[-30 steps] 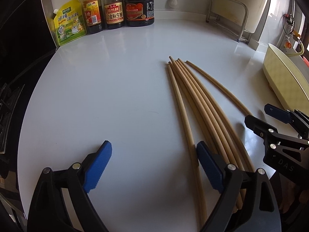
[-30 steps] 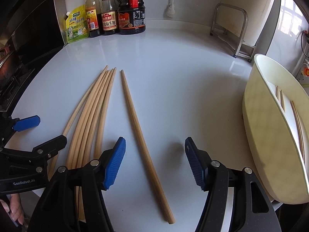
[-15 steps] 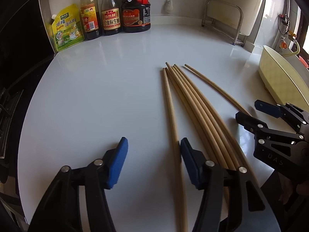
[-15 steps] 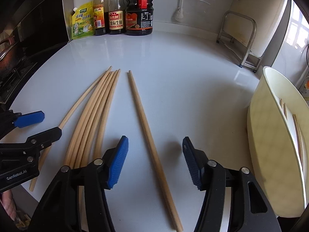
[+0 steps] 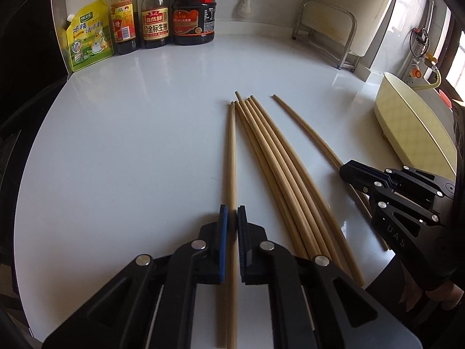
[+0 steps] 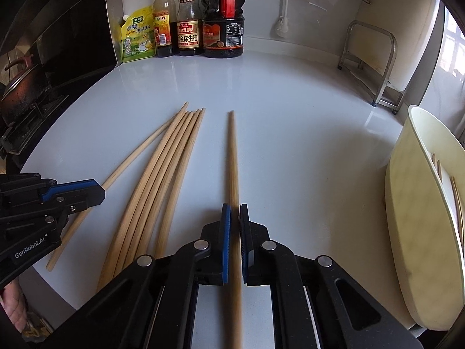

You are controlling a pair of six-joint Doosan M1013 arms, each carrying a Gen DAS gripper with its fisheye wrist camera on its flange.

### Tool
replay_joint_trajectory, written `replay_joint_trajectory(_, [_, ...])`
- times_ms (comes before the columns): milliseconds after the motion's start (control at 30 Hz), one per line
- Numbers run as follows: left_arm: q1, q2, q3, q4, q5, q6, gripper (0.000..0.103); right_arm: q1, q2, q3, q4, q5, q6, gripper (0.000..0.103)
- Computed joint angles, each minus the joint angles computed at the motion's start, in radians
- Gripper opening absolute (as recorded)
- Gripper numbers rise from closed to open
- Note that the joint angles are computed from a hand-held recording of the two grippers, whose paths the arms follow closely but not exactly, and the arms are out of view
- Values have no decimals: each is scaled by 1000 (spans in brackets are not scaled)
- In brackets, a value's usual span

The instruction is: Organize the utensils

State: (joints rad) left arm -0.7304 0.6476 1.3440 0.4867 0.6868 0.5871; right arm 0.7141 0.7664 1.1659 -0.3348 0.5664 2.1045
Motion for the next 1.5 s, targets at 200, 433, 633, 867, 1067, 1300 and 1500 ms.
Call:
replay_joint_trajectory(200, [-1,-9,0,26,-3,-25,7,-4,-16,21,-10,-33,45,6])
replay_joint_trajectory(433, [-3,-17,1,49,-8,-48,7,-11,-29,37,-5,-57,82,6])
replay_joint_trajectory(633, [-5,-20,-2,53,-15,-41,7,-12,-32,39,14,-62,66,6])
replay_joint_trajectory(867, [2,2,-18,-20,16,23,7,-13,-20,21,56,-26,21,6])
replay_joint_trajectory(1067, [3,11,-21,-27,32,34,8,-13,-13,14,72,-11,2,6])
replay_joint_trajectory(1300, [2,20,-36,6,59,21,36,-14,-9,9,78,-2,-9,7])
replay_joint_trajectory(1500, [3,39,-65,45,86,14,47,-18,-6,6,67,-5,14,7])
